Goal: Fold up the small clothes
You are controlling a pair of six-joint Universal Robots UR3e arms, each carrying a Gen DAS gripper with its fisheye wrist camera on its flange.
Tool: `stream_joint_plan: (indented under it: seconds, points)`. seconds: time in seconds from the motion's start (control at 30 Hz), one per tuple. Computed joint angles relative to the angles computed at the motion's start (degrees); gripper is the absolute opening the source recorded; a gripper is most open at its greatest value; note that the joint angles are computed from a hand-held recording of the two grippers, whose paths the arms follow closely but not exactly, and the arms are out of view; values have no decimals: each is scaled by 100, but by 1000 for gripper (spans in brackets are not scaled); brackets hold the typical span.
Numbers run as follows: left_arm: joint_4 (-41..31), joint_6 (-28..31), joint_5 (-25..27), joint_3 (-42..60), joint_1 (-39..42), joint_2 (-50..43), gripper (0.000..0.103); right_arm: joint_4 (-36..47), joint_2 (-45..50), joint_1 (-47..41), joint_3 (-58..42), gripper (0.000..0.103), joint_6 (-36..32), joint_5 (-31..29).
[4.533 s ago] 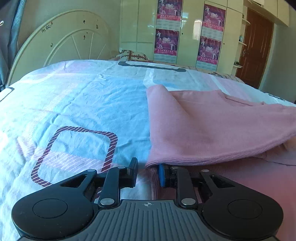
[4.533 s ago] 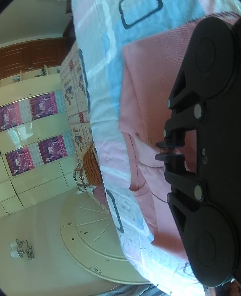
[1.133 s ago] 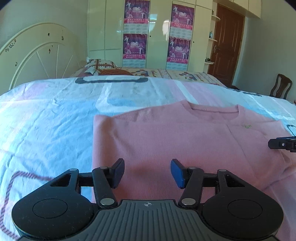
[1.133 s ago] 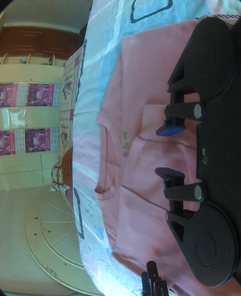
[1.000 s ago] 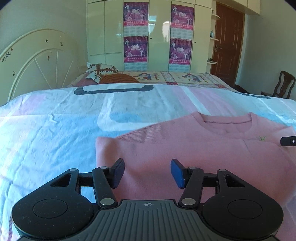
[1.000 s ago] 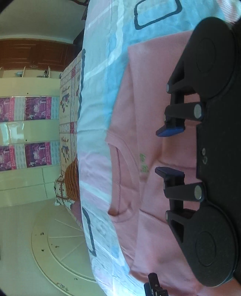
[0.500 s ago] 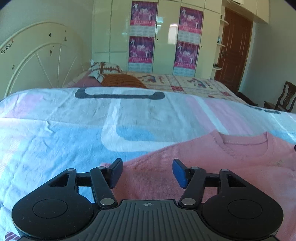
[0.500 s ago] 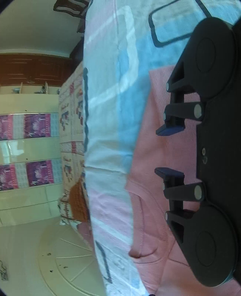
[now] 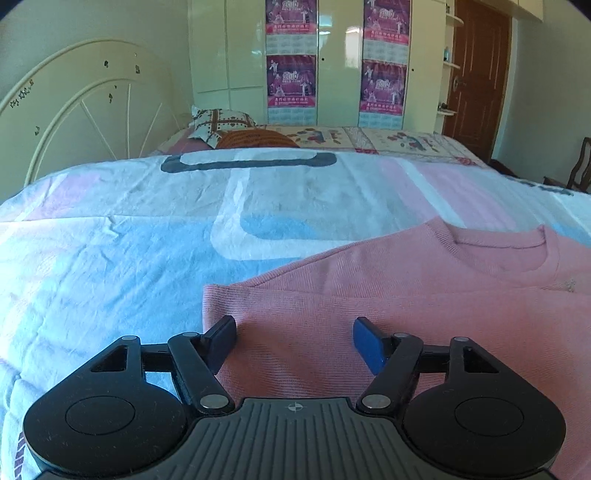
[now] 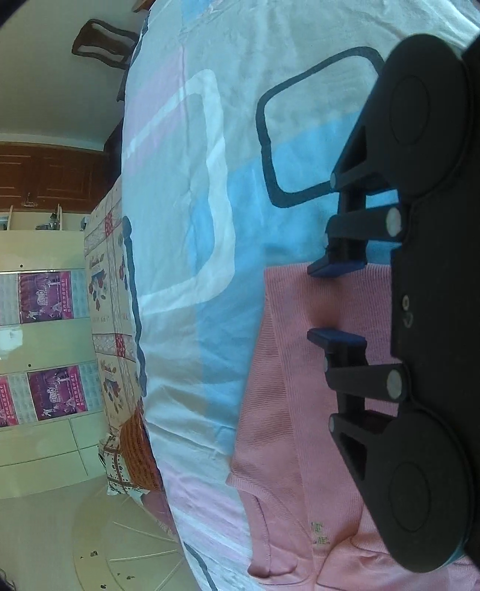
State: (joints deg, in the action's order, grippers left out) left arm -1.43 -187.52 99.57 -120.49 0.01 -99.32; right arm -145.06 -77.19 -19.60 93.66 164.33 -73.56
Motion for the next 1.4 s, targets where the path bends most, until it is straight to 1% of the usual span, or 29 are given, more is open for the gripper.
stream_joint_plan:
  seconds: [0.03, 0.1, 0.13, 0.2, 0.27, 0.3, 0.33, 0.37, 0.4, 0.47, 0.5, 0.53, 0.57, 0.63, 0.67, 0.73, 0.83, 0.9, 1.1, 1.23, 1.27, 1.3, 1.33, 1.37, 1.4]
  points:
    - [72, -42, 48, -129, -65, 128, 70, 69, -204, -105, 166, 31, -108, 126]
    - [91, -103, 319, -452, -311, 478, 70, 125, -637, -268, 596, 31, -310, 235]
    - [59, -228, 416, -700, -449, 773, 70, 279, -1009, -466, 907, 32, -468, 415]
    - [72, -444, 350, -1268, -631, 1366, 70, 603, -1816, -904, 1605, 32, -854, 808]
    - [-195, -654, 408, -1736, -968, 1850, 70, 1124, -2829, -1500, 2423, 33, -1376, 1246]
    - [-313, -730, 464, -1884, -1122, 1906, 70, 1310, -3233, -1728, 2798, 33, -1641, 1304]
    - [49, -776, 891, -2101, -1515, 1804, 70, 1164, -3711, -2005, 3325, 34, -1877, 1409]
    - [-17, -847, 1121, -2130, -1748, 1850, 70, 1177, -4017, -2259, 3611, 34, -2016, 1611]
    - [-302, -958, 1167, -2092, -1810, 2042, 70, 1426, -4227, -2432, 3658, 34, -1992, 1744]
    - [-790, -1188, 1229, -2037, -1859, 2446, 70, 1570, -4370, -2450, 3562, 35, -1777, 1722]
    - [-878, -1228, 1276, -2051, -1896, 2561, 70, 1639, -4513, -2528, 3576, 35, -1744, 1842]
    - [-1027, -1220, 1291, -2044, -1905, 2633, 70, 1871, -4738, -2712, 3621, 35, -1902, 2090]
    - [-1191, -1149, 1232, -2043, -1833, 2686, 70, 1884, -4797, -2682, 3657, 35, -1993, 2060]
    - [-1099, -1095, 1248, -2121, -1871, 2631, 70, 1450, -4341, -2174, 3632, 36, -1865, 1391]
    - [-1081, -1106, 1251, -2134, -1880, 2635, 70, 1300, -4307, -2136, 3667, 36, -1766, 1351]
    - [-1005, -1116, 1217, -2184, -1858, 2646, 70, 1498, -4370, -2131, 3579, 36, -1609, 1308]
    - [-821, -1100, 1234, -2264, -1885, 2593, 71, 1622, -4573, -2145, 3673, 36, -1639, 1221]
    - [-745, -1061, 1248, -2285, -1915, 2548, 73, 1467, -4627, -2043, 3776, 36, -1630, 1078]
    - [-794, -1021, 1201, -2311, -1920, 2639, 75, 1130, -4377, -1614, 3688, 36, -1267, 613]
    - [-784, -1016, 1242, -2298, -1961, 2603, 76, 1164, -4275, -1491, 3568, 37, -1220, 463]
    - [-893, -990, 1216, -2249, -1951, 2622, 78, 1201, -4245, -1476, 3523, 37, -1223, 447]
    - [-1212, -995, 1208, -2134, -1975, 2716, 79, 1265, -4234, -1484, 3485, 38, -1246, 453]
    - [-1637, -1050, 1188, -2010, -1997, 2911, 79, 1431, -4234, -1495, 3391, 42, -1281, 448]
    - [-1873, -1077, 1102, -2034, -1988, 3168, 79, 1716, -4273, -1535, 3252, 45, -1352, 458]
    - [-2107, -1099, 973, -2159, -1968, 3551, 79, 2149, -4463, -1751, 3167, 54, -1556, 659]
